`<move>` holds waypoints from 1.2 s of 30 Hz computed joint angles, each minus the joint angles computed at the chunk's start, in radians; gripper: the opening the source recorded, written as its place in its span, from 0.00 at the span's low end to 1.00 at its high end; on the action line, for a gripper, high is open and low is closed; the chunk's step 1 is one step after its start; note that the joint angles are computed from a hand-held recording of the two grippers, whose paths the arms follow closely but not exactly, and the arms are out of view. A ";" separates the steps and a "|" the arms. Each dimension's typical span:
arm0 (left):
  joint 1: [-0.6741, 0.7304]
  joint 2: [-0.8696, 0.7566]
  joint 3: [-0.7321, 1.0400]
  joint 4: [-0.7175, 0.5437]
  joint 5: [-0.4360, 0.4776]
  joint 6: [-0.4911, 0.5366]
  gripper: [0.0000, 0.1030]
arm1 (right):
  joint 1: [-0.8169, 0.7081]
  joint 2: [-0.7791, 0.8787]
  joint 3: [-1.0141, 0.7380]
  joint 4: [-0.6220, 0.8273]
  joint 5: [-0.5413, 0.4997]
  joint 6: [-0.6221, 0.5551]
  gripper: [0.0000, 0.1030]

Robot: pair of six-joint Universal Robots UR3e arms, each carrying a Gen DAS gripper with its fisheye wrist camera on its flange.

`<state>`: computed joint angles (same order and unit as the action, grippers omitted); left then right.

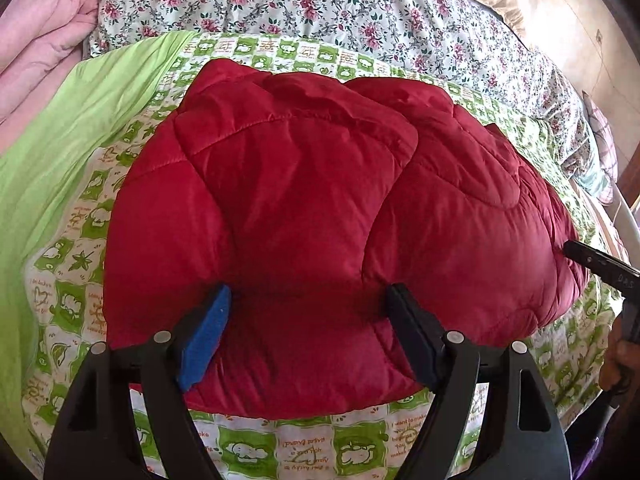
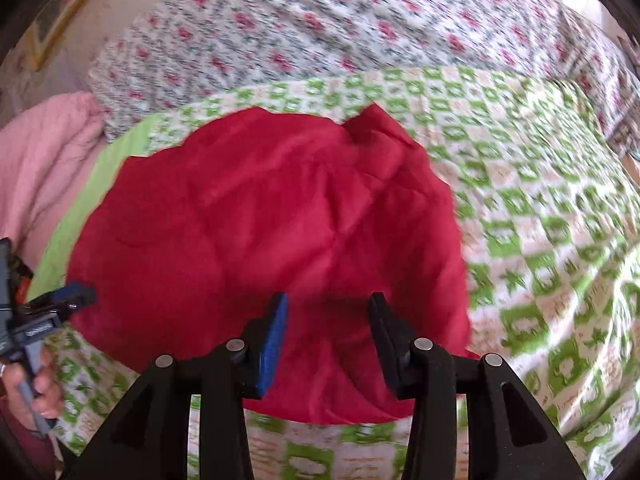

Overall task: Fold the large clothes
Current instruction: 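Press and smooth the folded jacket flat with both open grippers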

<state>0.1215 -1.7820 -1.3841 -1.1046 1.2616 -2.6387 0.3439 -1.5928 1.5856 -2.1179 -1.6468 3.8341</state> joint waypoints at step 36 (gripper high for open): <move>-0.076 -0.033 0.028 0.022 0.153 -0.106 0.85 | 0.024 0.114 0.017 -0.099 -0.007 -0.099 0.58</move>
